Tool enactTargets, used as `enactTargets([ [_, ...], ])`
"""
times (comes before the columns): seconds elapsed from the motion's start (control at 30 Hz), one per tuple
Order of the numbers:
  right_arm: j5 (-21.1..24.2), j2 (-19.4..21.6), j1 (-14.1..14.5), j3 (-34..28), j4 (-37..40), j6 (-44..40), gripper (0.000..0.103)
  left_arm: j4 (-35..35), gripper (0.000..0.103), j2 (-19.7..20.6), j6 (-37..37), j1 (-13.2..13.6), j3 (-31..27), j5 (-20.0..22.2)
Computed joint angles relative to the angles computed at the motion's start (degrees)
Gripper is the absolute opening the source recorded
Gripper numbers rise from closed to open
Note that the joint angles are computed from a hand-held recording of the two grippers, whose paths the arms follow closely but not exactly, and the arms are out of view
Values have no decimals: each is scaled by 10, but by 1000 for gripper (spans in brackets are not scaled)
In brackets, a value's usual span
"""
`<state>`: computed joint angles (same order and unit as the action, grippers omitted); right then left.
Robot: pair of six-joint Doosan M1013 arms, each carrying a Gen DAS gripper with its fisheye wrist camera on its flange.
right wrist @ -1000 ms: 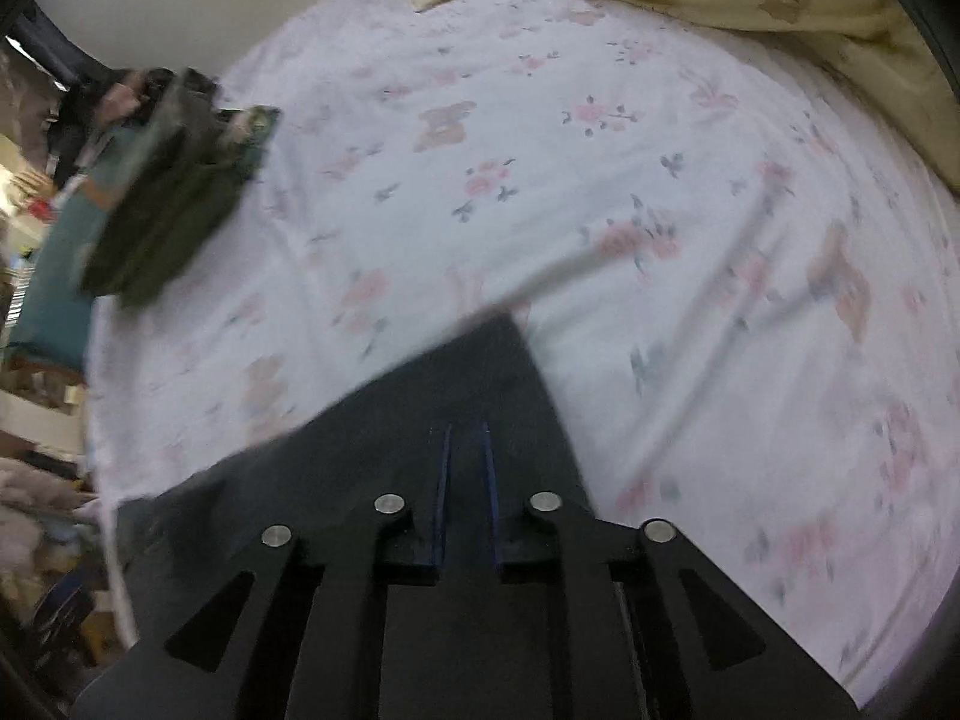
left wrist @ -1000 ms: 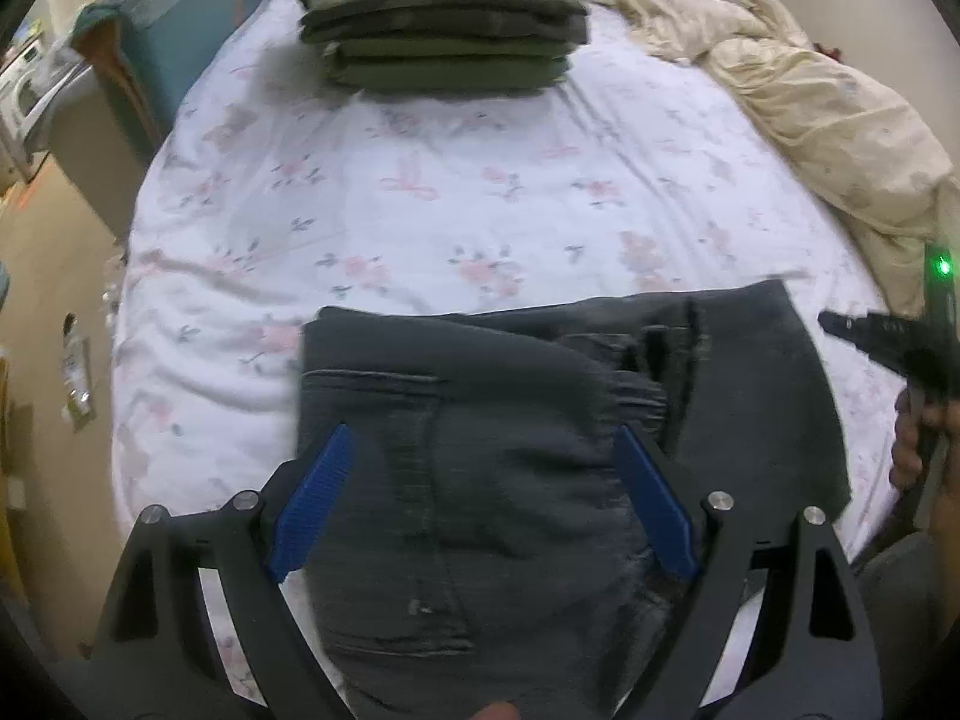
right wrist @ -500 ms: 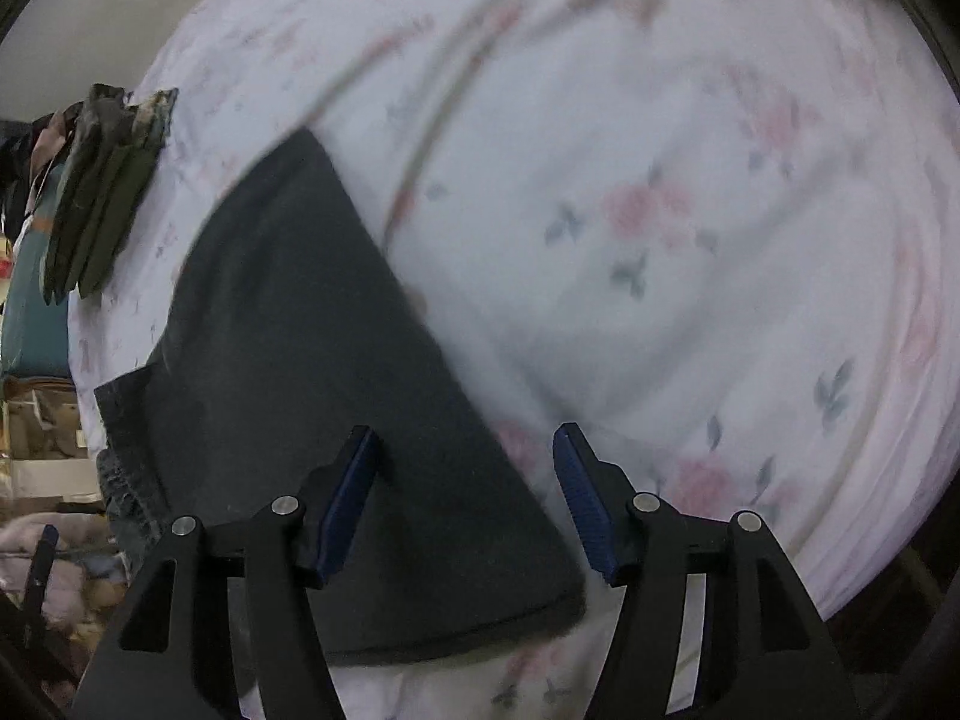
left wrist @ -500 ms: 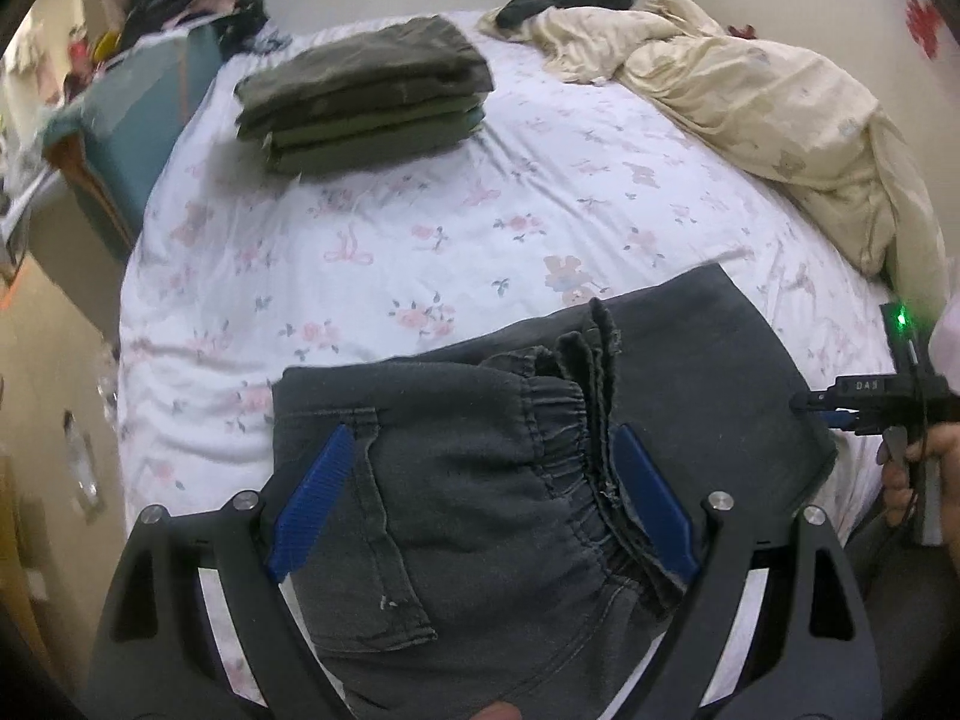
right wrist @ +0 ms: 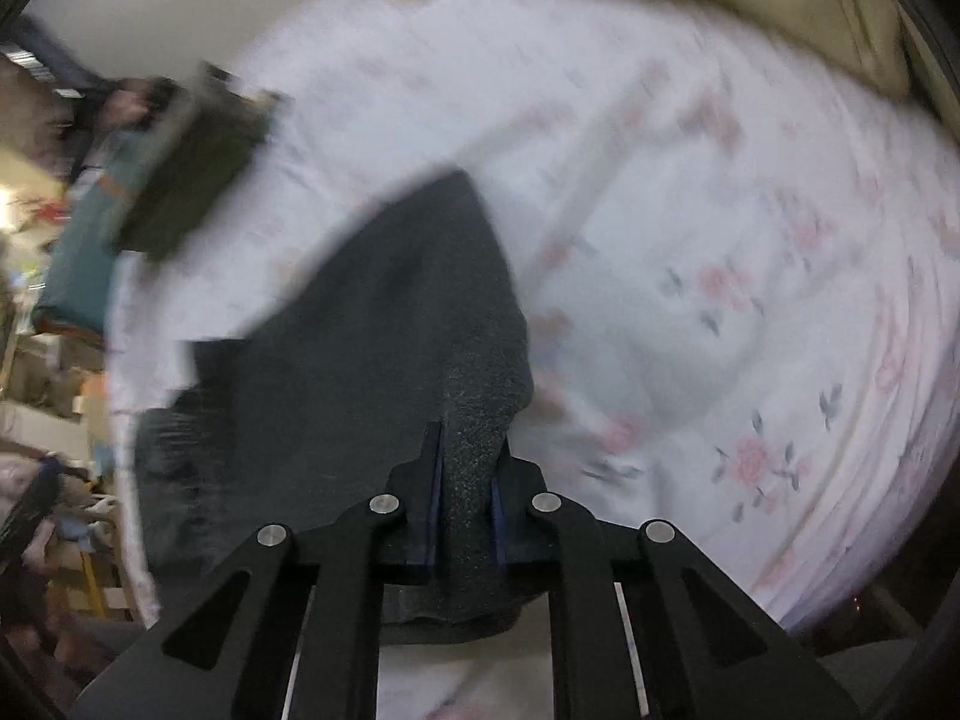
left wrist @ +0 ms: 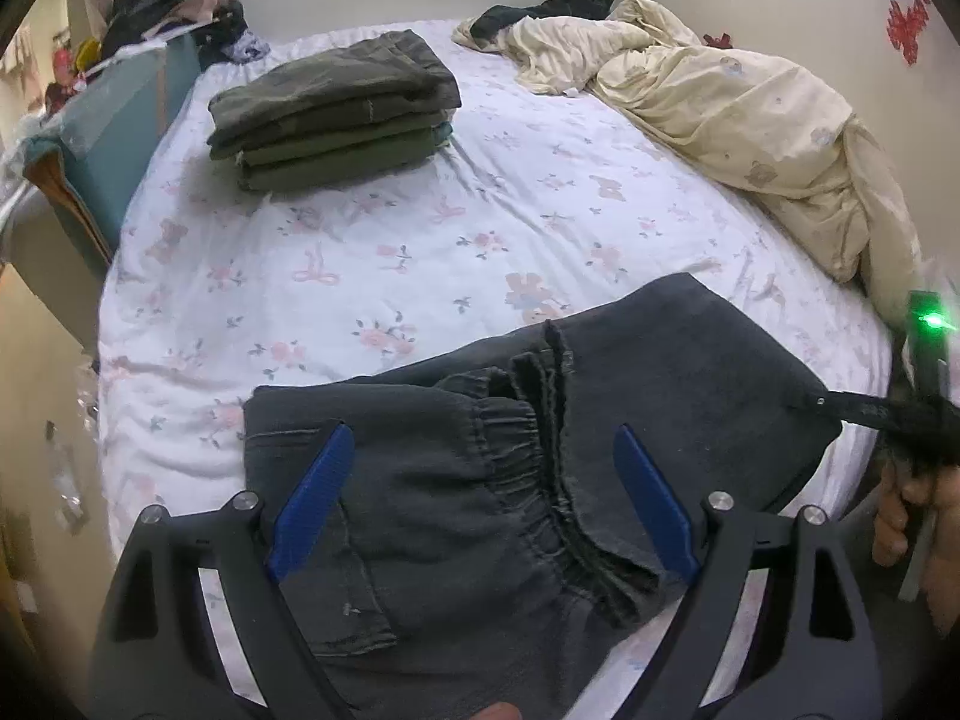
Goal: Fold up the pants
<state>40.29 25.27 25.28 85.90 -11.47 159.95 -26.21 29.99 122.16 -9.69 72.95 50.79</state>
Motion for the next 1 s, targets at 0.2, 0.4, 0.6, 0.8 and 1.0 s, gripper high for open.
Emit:
enactTargets([
  [0.2,-59,-13,31,-20,-99,4,11,-18,86,7,-15,5,-14,14],
  [0.4,-93,0,54,-60,-83,-82,11,-87,86,22,-25,20,-33,67],
  [0.6,-72,24,80,-108,-69,-167,11,-197,86,50,-25,35,-69,165],
  [0.8,-60,49,103,-135,-36,-255,11,-220,88,85,-81,33,-112,244],
  [1.0,-22,72,118,-164,-33,-320,12,-137,46,80,-67,18,-113,232],
])
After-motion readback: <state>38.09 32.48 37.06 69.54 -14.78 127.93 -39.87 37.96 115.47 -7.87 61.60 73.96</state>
